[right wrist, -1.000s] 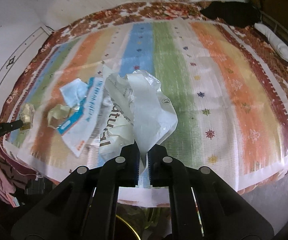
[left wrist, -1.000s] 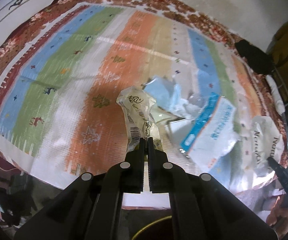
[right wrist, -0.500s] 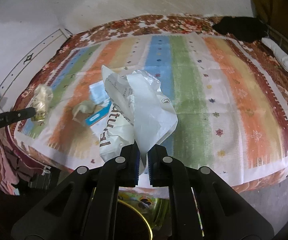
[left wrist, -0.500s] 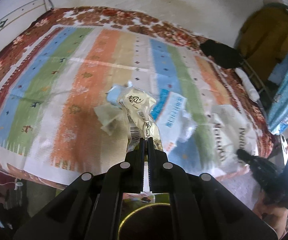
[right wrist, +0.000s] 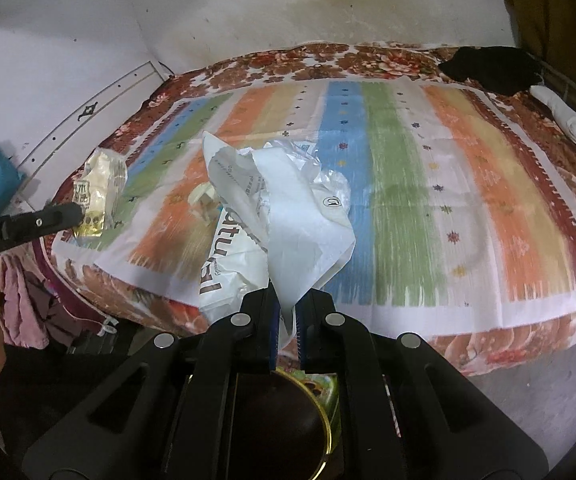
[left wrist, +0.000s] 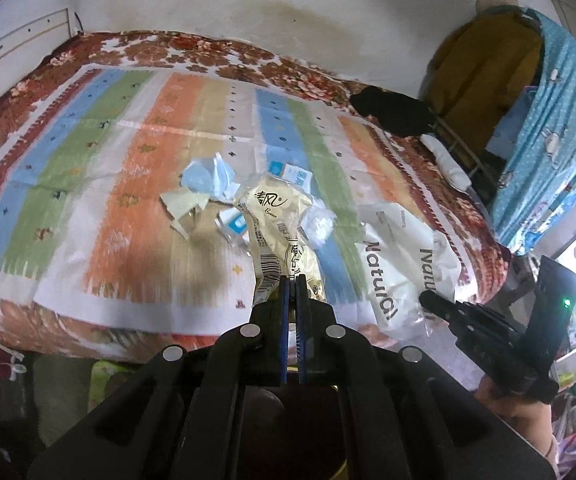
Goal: Collect trash
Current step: 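Lift both held items and carry them back over the gold-rimmed bin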
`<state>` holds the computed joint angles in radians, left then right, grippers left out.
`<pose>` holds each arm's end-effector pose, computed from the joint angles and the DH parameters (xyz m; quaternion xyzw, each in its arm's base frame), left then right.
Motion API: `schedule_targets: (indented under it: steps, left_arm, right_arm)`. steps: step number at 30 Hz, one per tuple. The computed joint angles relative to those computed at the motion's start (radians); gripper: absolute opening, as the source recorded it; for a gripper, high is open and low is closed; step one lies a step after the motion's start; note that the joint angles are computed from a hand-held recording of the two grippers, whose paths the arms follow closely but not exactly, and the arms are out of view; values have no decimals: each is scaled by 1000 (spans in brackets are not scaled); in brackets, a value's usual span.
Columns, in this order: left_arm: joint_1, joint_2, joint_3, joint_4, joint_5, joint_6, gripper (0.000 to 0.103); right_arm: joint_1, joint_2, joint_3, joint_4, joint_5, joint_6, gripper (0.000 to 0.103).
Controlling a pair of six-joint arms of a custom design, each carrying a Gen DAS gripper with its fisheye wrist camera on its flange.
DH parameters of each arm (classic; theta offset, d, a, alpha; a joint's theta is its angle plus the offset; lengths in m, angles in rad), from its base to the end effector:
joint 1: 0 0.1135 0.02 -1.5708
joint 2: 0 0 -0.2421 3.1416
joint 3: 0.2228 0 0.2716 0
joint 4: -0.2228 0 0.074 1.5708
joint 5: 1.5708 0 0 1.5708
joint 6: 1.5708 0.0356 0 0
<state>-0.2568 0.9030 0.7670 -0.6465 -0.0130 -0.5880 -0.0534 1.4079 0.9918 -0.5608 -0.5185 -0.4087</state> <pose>0.2113 -0.0550 0.2499 -0.1547 0.9103 -0.1520 0.3527 0.3065 0.0013 0.2133 -0.2372 0.8965 0.1739 0.3314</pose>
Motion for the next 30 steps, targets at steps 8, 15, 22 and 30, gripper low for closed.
schedule_targets:
  steps: [8,15,22,30]
  left_arm:
    - [-91,-171,-115,-9,-21,-29,2]
    - [-178,-286,-187,-39,-70,-77,2]
    - [-319,-379,-242,-94,-171,-163,2]
    - [-473,-437,-302,-141,-251,-291,2]
  right_arm:
    - [-86,-103,-111,-62,-98,-71,6]
    - [-98,-199,-206,-92,-92,-119,6]
    - [-119,-280,-293,-142,-87,-180,6]
    - [-124,-365,-394,-150,-16,-178,6]
